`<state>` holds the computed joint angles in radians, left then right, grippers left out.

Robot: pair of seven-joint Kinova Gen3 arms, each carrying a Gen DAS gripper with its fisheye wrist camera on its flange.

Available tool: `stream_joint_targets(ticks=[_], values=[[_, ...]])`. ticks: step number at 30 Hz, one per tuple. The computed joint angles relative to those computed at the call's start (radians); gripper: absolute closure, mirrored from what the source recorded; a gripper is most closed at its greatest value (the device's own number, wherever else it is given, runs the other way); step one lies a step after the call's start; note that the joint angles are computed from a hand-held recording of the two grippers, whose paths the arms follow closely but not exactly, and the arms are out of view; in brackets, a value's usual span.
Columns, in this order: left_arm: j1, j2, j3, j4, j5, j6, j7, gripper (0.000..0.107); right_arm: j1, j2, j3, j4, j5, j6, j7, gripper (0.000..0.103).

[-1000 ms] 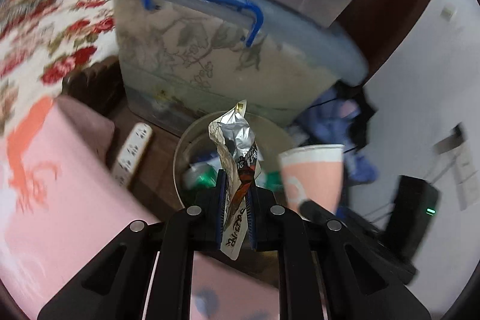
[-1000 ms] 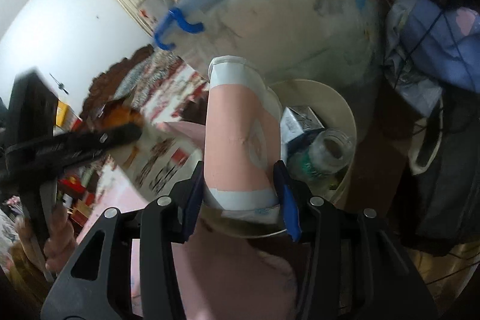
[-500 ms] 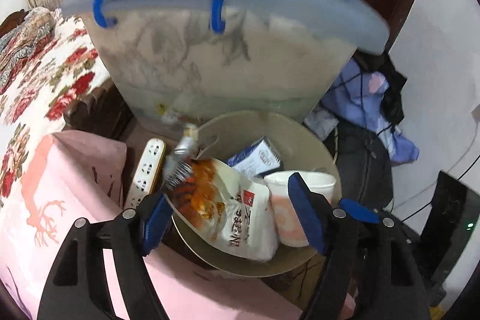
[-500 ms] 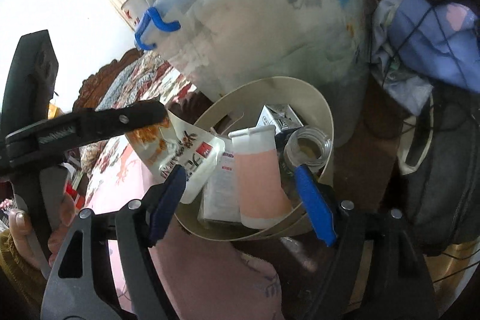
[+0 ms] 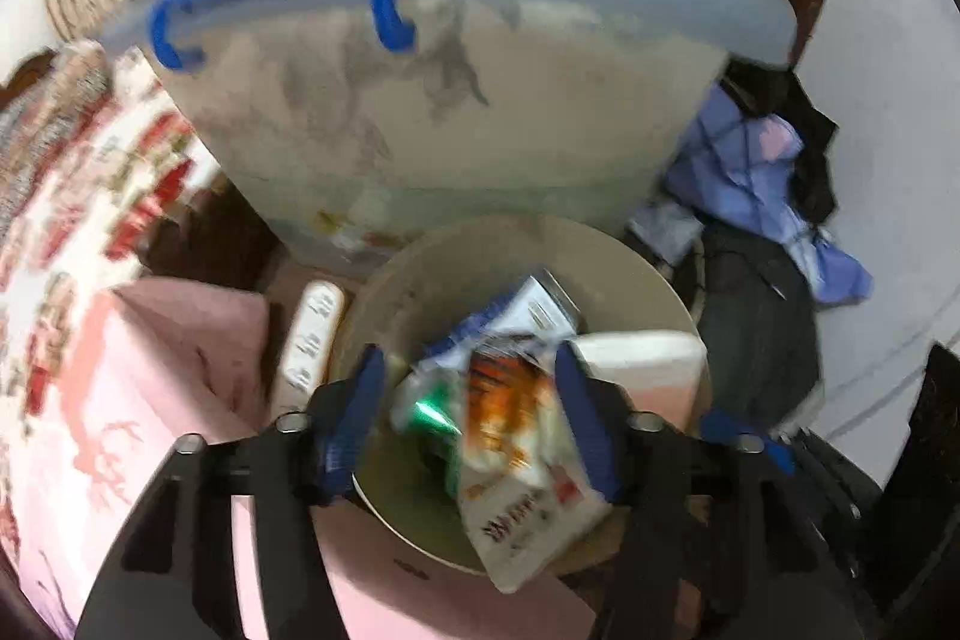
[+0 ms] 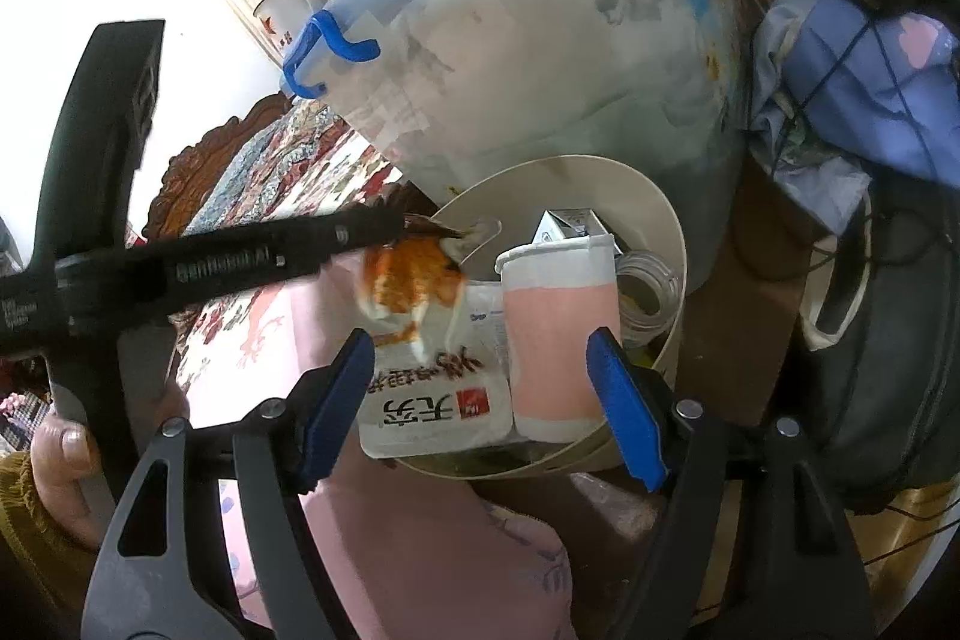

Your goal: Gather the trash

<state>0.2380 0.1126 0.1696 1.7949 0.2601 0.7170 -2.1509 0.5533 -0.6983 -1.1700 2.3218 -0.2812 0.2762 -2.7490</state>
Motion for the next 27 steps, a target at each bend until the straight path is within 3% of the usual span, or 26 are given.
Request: stream_joint_targets(ticks=[2,6,11,15,20,27], values=[[-0.03,-0.011,-0.001,-0.016,0.057,0.014,-0.033,0.05,-0.002,-0.008,0.001,0.003,-0.005,-0.001,-0.004,0.028],[0.021,-0.047,-0.15,-0.037,0.186,0.047,-0.124,0.045,0.003,-0.046,0.005,-0.003,-0.014,0.024,-0.019,0.028],[-0.155,-0.118,-0.184,-0.015,0.385,0.226,-0.315,0.044,-0.043,-0.164,0.045,-0.023,-0.039,0.114,-0.046,0.029],[-0.193,-0.182,-0.334,0.067,0.474,0.374,-0.477,0.04,-0.107,-0.257,0.076,-0.037,-0.092,0.18,-0.09,0.029],[-0.412,-0.251,-0.371,0.19,0.483,0.545,-0.657,0.04,-0.131,-0.351,0.065,-0.111,-0.177,0.29,-0.144,0.028],[-0.577,-0.318,-0.513,0.277,0.377,0.694,-0.826,0.034,-0.1,-0.45,0.054,-0.265,-0.28,0.487,-0.169,0.028]])
